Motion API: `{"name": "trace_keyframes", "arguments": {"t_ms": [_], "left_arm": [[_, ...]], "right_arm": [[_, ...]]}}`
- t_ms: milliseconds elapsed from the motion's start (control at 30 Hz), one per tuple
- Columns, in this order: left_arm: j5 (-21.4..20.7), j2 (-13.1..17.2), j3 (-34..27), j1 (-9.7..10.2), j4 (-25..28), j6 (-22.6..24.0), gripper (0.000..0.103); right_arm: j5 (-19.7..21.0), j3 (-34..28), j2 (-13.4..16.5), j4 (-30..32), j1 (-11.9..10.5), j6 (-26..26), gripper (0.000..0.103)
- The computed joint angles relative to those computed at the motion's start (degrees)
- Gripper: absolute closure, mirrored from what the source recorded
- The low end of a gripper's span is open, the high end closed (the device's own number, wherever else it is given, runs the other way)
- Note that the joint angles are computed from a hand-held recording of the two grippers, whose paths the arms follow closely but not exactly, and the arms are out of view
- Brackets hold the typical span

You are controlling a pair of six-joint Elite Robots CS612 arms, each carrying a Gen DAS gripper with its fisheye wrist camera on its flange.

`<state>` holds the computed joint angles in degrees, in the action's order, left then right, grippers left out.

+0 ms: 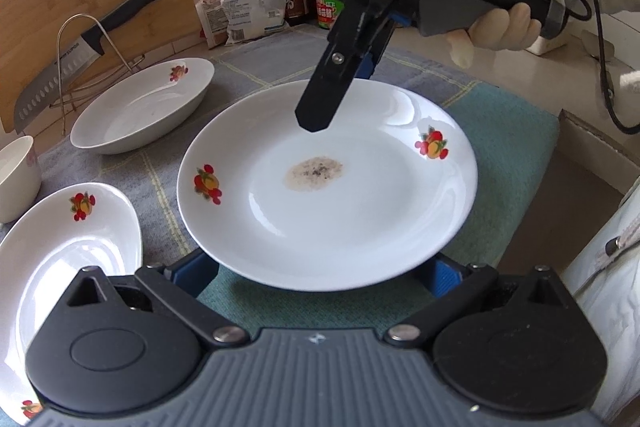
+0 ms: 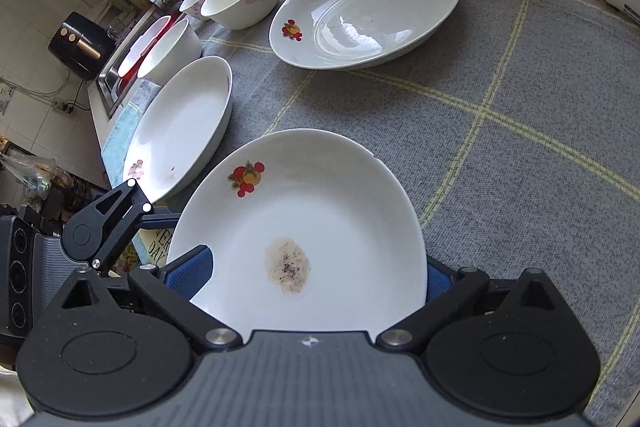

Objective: Organize plates and bowls
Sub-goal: 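Lift the stained plate with the right gripper and carry it along the towel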

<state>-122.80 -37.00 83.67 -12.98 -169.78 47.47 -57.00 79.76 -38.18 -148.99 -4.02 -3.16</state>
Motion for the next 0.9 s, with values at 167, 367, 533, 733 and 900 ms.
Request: {"name": "trace_keyframes", "arguments": {"t_ms": [167,367,533,733,900], "left_arm": [[-0.3,-0.1,-0.5,0.07,1.9,1.0,0.0],[0.0,-0.2,-0.8,0.01,3.4,1.6,0.001],[0.1,-0.3,-0.8,-0.02,3.4,2.3,0.002],[-0.2,-0.4,-0.7,-0.06,3.5,2.3,0.002],[-0.7,-0.6,-1.0,-0.11,4.0,2.1,0.002]], "right_arm": [[0.0,-0.5,0.0,1.4,0.0,-1.0,0.0],[-0.4,-0.8,0.1,2.2,0.1,-0.9,0.0],[-2.0,-1.1,0.0,2.8,0.6,-1.4,0.0],[-3.3,-1.1,-0.2,3.0,0.8,-2.1,0.0],[-3.3,-0.6,-0.6,2.4,0.6,-2.0,0.0]]}}
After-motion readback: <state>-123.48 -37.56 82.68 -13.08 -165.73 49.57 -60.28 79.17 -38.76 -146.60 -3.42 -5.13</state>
